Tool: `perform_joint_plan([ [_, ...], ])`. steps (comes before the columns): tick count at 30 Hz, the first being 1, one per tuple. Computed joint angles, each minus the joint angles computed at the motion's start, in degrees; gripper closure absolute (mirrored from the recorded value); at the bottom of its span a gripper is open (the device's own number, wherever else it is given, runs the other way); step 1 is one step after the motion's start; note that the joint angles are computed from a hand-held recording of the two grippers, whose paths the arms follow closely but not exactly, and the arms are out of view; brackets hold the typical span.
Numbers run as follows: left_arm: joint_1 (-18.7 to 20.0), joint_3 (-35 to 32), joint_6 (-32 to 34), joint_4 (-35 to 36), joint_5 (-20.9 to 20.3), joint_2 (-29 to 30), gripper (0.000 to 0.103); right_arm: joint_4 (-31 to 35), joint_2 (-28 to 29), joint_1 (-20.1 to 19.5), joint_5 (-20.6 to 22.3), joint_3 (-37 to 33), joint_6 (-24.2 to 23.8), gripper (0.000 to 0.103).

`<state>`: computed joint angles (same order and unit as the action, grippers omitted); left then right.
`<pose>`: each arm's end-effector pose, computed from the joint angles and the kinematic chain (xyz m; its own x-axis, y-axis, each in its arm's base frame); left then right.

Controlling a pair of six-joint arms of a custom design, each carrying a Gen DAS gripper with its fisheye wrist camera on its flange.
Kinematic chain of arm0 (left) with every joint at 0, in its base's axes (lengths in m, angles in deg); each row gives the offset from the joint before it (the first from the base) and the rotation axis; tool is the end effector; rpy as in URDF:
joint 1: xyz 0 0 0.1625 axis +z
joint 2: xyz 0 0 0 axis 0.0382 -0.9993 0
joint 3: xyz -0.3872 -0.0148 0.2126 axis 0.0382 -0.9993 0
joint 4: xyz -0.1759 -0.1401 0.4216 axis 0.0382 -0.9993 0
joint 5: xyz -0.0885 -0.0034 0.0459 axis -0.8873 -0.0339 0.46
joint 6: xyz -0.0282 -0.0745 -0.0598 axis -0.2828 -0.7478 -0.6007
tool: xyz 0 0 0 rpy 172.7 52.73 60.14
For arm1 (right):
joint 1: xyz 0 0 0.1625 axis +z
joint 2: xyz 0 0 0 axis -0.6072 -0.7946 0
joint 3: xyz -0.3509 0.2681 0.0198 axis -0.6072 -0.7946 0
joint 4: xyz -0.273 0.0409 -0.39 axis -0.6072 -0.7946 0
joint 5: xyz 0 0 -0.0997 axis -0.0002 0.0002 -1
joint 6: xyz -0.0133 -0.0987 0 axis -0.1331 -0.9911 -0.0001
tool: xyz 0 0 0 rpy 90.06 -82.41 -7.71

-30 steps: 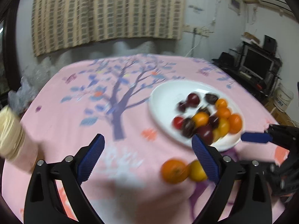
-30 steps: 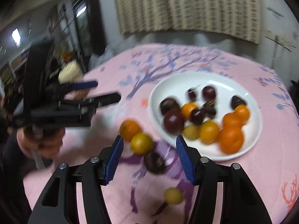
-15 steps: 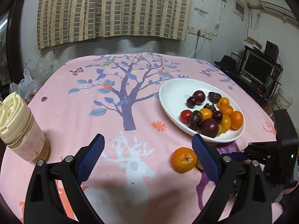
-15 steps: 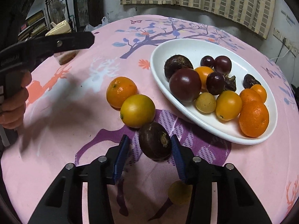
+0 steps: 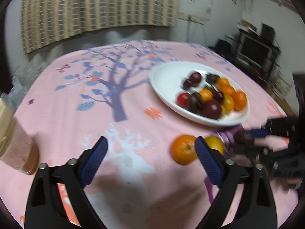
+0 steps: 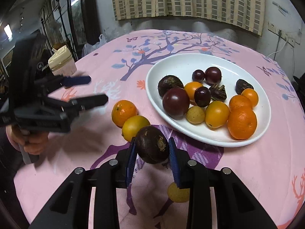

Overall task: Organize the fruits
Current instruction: 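Grasp a dark plum with the right tool while the left tool grasps a mandarin orange, then release the plum and the mandarin onto the plate from both tools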

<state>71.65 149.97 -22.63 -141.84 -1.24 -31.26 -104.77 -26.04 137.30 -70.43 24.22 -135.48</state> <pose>0.0244 -0.6529 0.2171 -0.7250 -0.1366 -0.6751 0.4219 0.6867 -0.5920 0.2459 -0.7343 -0.0735 -0.4561 -0.8265 0.3300 -0.8810 0.4717 -0.0365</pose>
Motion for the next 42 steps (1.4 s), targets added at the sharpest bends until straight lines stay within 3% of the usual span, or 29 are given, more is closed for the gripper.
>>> perform_joint_plan([
  [7,0.44,-0.4,2.92,3.98,-2.1,1.24,0.046,0.19,-0.32,-0.18,0.21,0.16,0.91,0.07],
  [14,0.6,-1.24,4.38,5.83,-2.71,2.64,0.051,-0.21,0.25,-0.08,-0.65,-0.13,1.03,0.07],
  [19,1.71,-3.34,1.41,9.9,-5.88,2.74,0.054,-0.12,0.5,-0.09,-0.98,-0.35,1.24,0.07],
  [24,1.91,-5.88,0.75,13.58,-5.49,4.29,0.058,-0.34,0.51,-0.14,-1.04,-0.29,1.47,0.07],
  [31,2.03,-5.59,0.25,13.18,-5.97,4.07,0.06,-0.21,0.51,-0.16,-1.35,-0.41,1.64,0.07],
  [37,1.22,-2.65,-0.4,12.46,-5.35,2.3,0.06,0.89,-0.73,-0.35,0.55,0.44,1.31,0.07],
  [40,0.14,-0.96,-0.05,11.29,-6.72,0.69,0.06,0.57,-1.59,-0.78,4.12,0.74,2.66,0.07],
  [42,-0.89,-0.98,1.05,9.1,-8.3,-0.01,0.06,-3.09,-1.67,-1.28,8.39,0.39,6.11,0.07],
])
